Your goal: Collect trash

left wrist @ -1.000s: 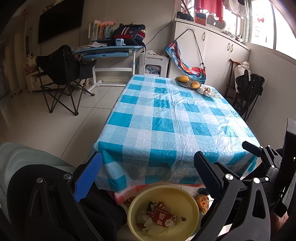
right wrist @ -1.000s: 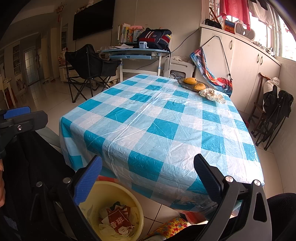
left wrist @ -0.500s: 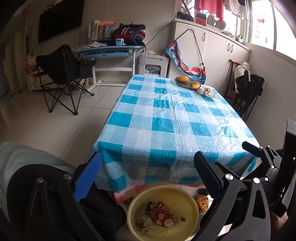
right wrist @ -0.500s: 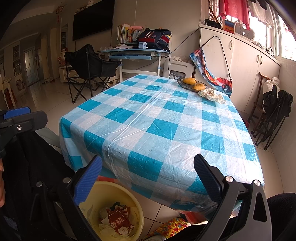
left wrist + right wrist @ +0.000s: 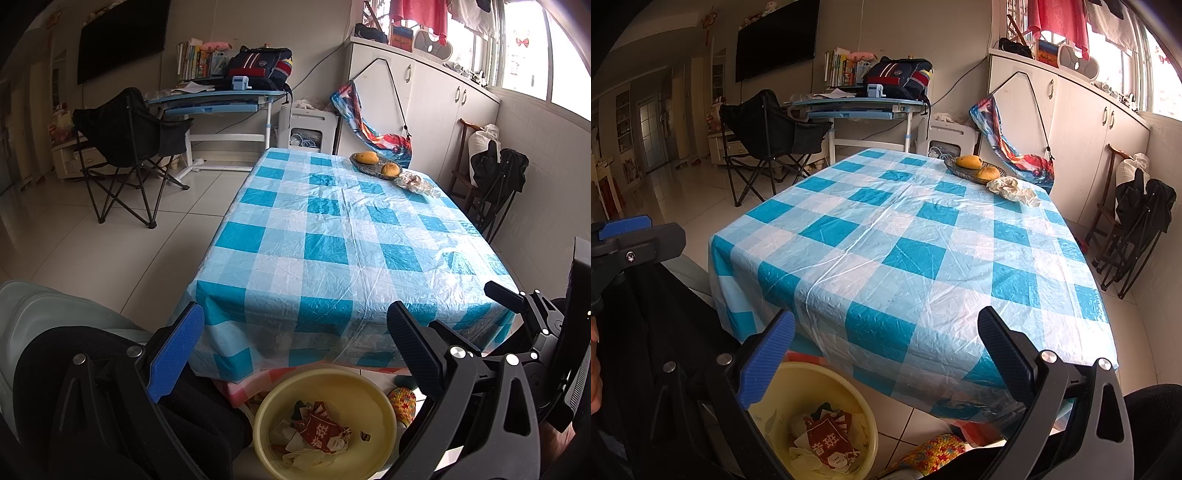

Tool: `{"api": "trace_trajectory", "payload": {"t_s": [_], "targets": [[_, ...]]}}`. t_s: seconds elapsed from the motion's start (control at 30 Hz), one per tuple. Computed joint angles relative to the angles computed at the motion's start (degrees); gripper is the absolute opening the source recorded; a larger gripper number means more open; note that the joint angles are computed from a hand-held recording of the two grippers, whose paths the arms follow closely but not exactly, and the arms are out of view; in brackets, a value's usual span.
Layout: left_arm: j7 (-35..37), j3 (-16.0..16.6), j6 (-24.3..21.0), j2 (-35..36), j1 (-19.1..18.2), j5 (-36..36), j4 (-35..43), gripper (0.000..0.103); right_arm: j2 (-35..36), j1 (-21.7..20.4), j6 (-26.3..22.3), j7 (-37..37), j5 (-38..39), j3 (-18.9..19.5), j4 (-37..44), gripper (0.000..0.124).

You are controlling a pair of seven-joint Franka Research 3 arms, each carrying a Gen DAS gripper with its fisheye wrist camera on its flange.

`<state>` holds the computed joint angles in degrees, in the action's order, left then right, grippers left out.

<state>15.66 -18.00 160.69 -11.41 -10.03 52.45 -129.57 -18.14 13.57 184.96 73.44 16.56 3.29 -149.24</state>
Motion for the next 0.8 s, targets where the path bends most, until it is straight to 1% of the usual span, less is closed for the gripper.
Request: {"api": "trace_trajectory", "payload": {"t_s": [0.03,0.07,0.1,0.13,0.23,0.27,0.3,0.37,0.43,0.47,0.57,0.67,0.8], "targets": [[-0.35,-0.03,0.10,-0.13,0.01,0.06,-0.24,0.096,-0.02,2.70,-0.51,-0.47,0.90,-2.85,0.56,0.095],[-0.48,0.03,0.21,-0.30,-0.02,-0.14,-0.51,0.096,0.08,4.52,-1.01,-0.78,1.90,-4.96,1.28,0.095],[-0.49,0.18,0.46,-0.50,0.00,-0.41,-0.86,0.096,0.37,4.59,-1.43,-0.78,2.51,-5.59,2.22,0.095],[-0.78,0.22,0.78,-0.68,0.11,-0.48,-1.23,0.096,0.86,3.51,-1.66,-0.54,2.69,-5.21,3.20,0.095],[-1.05,0.28,1.39,-0.81,0.27,-1.22,-1.87,0.096,3.62,2.55,-3.08,-1.42,3.71,-6.94,7.81,0.095],[-1.02,0.18,1.34,-0.58,0.26,-1.56,-1.78,0.096,5.03,1.55,-3.58,-1.65,3.77,-7.01,9.81,0.095],[-1.09,0.12,1.32,-0.37,0.32,-1.65,-1.72,0.096,6.70,0.34,-4.08,-1.73,3.74,-6.94,12.05,0.095],[-0.97,-0.16,0.49,0.62,0.25,-1.74,-0.74,0.096,10.34,0.13,-6.78,-3.99,5.90,-8.72,17.41,0.095],[-0.24,0.02,-0.27,1.58,-0.29,-2.62,0.01,0.096,14.50,-1.98,-8.08,-4.86,6.69,-8.52,22.65,0.095],[0.25,0.22,-0.51,2.30,-0.58,-3.22,0.59,0.096,16.82,-3.10,-9.23,-5.08,6.74,-8.37,25.66,0.095],[1.53,0.87,-1.13,4.28,-1.47,-4.99,2.29,0.096,24.16,-6.28,-13.08,-2.30,2.68,-7.88,35.30,0.095],[1.88,1.48,-1.27,5.53,-2.13,-5.96,3.45,0.096,31.38,-8.23,-16.96,-0.51,-0.50,-7.48,45.36,0.095],[5.94,2.79,-0.78,7.56,-3.08,-10.90,5.09,0.096,41.36,-10.03,-24.17,3.15,-1.49,-7.46,60.11,0.095]]}}
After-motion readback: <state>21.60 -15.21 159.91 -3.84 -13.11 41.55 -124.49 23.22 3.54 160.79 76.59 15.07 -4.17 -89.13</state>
